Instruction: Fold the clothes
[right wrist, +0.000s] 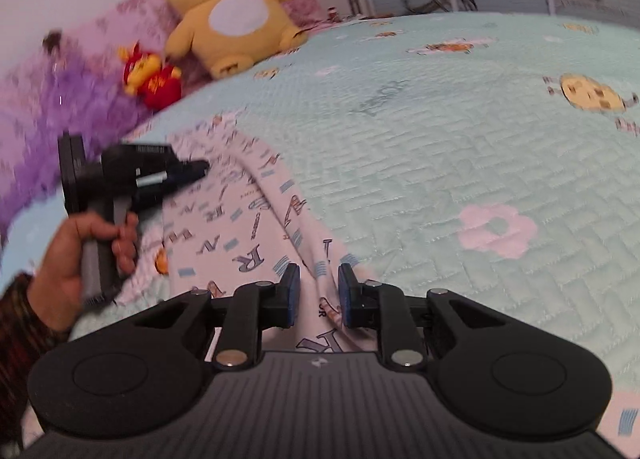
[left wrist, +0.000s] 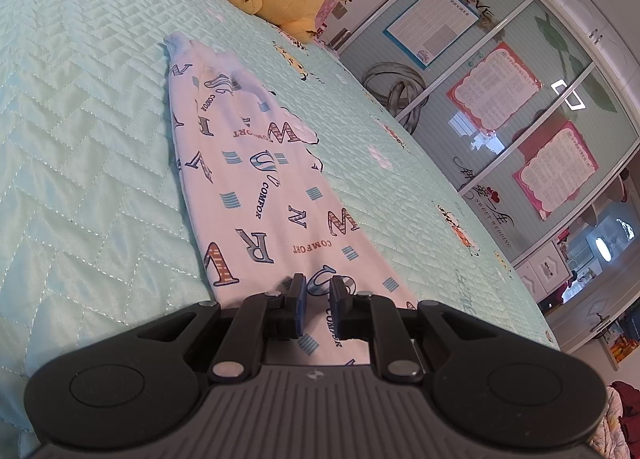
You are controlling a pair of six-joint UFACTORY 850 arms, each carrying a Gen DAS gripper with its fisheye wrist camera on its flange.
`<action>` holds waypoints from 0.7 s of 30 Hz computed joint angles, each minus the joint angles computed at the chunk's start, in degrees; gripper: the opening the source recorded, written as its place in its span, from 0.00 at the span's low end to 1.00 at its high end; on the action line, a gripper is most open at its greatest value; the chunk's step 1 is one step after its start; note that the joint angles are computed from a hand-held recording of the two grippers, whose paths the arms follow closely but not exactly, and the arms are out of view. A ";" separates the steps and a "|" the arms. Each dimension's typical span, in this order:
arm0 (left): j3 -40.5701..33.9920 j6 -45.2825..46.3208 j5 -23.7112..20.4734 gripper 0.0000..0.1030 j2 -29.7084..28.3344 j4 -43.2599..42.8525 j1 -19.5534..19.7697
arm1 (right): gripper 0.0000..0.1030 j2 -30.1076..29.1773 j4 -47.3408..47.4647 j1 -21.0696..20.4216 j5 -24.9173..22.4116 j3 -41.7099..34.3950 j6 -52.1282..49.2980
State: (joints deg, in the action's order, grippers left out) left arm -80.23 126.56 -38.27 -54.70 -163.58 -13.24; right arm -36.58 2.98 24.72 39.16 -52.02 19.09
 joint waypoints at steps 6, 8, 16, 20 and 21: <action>0.47 3.64 0.87 0.26 0.90 -1.50 -0.73 | 0.00 -0.44 11.41 2.10 0.85 -0.52 -12.82; 0.59 5.43 0.91 0.28 1.11 -2.17 -1.04 | 0.00 -0.37 16.97 3.07 2.80 -0.33 -17.73; 4.60 22.03 3.26 0.15 5.38 -8.07 -3.90 | 0.00 -2.48 21.90 3.65 3.13 -2.16 -21.91; 13.84 24.00 0.71 0.15 12.37 6.90 -6.95 | 0.00 -3.02 27.82 5.67 2.37 -3.59 -31.73; 15.00 23.39 1.45 0.15 12.91 11.45 -7.77 | 0.00 -3.24 29.53 6.15 2.04 -4.19 -34.74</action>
State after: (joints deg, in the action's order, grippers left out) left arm -65.22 149.95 -36.82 -41.79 -152.12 -21.02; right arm -39.82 32.51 30.87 41.20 -56.21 -15.66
